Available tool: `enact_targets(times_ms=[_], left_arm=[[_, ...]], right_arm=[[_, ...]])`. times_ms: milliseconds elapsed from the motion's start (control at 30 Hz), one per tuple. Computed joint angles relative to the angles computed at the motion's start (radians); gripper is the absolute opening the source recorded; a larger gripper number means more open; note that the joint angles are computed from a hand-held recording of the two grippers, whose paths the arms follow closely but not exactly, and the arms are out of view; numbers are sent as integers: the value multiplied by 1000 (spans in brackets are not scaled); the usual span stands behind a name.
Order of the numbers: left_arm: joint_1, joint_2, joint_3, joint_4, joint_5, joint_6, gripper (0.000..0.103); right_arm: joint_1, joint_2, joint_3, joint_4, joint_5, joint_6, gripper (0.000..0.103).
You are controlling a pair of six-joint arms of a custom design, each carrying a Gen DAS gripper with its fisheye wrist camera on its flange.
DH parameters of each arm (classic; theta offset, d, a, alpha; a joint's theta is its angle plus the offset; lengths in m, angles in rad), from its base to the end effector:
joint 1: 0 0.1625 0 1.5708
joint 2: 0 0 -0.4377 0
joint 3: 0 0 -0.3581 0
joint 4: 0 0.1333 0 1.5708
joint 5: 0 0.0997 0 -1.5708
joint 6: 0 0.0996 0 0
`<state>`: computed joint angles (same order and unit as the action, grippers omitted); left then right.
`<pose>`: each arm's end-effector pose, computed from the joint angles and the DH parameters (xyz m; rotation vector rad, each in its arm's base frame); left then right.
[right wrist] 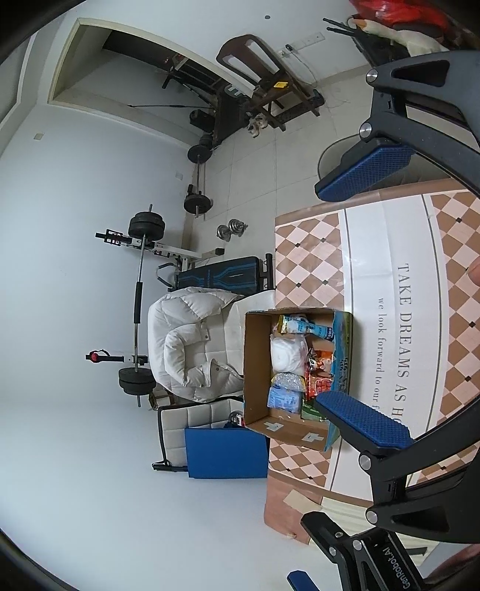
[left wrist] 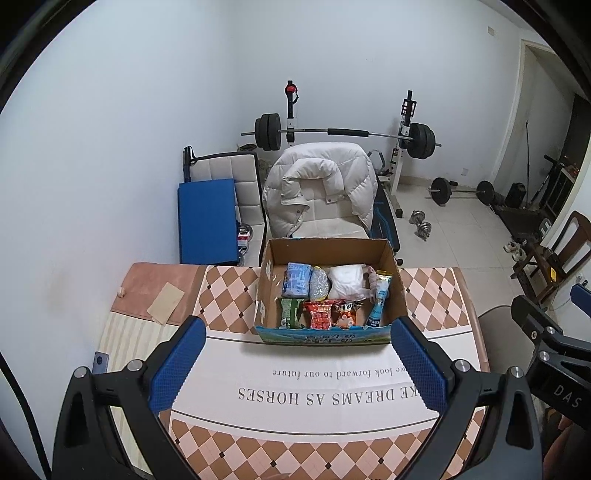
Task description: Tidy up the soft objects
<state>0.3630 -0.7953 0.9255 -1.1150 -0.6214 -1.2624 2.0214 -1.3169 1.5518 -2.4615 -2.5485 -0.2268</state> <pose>-0.5900 -0.4533 0.3251 0.2767 2.1759 -0.8363 0.2944 -0.4921 0.5195 0.3401 -2.1116 0.8365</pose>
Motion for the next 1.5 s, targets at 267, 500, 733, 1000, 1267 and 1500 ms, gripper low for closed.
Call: enact_targets(times_ms=[267, 500, 733, 1000, 1267, 1500], left_arm=[[0, -3, 9, -18, -6, 11, 103], [-1, -3, 9, -22, -7, 15, 103], [-4, -1, 4, -14, -17, 8, 103], [-8, -7, 12, -1, 1, -9, 103], [-9, -5, 10, -5, 0, -6, 103], [-11, -1, -1, 3, 4, -8, 103]], right_arm=[[-1, 0, 2, -3, -1, -2, 103], [-2, 0, 0, -1, 1, -4, 103], [-1, 0, 0, 3, 0, 0, 103], [-1, -1, 3, -3, -1, -2, 103], [1, -2, 4, -5, -1, -3, 103], [6, 1, 4, -12, -1, -6, 103]])
